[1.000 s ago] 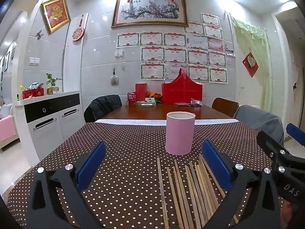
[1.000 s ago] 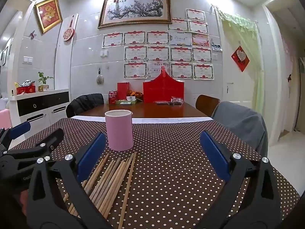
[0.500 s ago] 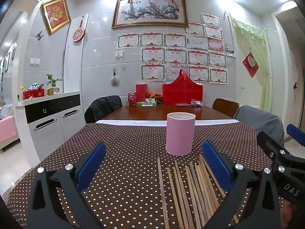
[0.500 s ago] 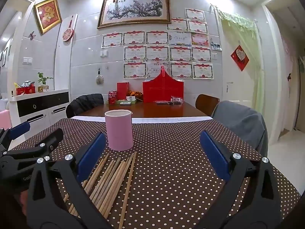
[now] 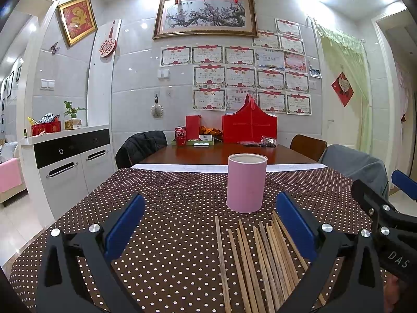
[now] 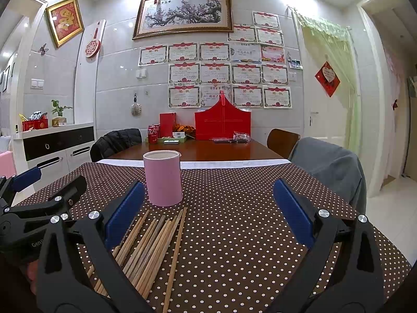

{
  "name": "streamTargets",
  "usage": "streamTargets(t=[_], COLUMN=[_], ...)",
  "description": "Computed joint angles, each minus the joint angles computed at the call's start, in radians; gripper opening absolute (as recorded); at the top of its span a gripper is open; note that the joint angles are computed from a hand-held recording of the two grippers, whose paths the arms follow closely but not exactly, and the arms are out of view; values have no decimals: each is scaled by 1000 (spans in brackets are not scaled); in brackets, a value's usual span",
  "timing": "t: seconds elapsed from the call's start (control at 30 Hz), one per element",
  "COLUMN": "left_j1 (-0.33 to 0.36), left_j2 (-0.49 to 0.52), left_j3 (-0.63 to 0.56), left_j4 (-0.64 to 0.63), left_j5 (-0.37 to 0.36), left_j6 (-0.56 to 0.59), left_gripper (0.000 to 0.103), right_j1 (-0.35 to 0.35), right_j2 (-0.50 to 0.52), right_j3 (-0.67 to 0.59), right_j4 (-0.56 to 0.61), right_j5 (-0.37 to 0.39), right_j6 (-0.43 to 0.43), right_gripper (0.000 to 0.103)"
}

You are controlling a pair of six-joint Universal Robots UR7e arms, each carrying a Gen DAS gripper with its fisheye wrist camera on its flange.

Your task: Organize utensils

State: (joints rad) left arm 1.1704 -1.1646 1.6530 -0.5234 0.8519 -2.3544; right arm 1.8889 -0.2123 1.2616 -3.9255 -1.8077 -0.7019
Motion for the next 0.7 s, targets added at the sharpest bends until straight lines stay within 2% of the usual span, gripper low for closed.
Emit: streamTargets(t=[0.7], left_j1=[-10], left_j2=[-7], left_j3=[15], left_j4=[-26], left_j5=[-2], left_j6=[12], left_gripper=[99], right_j1=[-2], right_j2=[-3], right_j3=[2], right_j4=[0], right_j5=[4], right_j6=[3], right_gripper=[97])
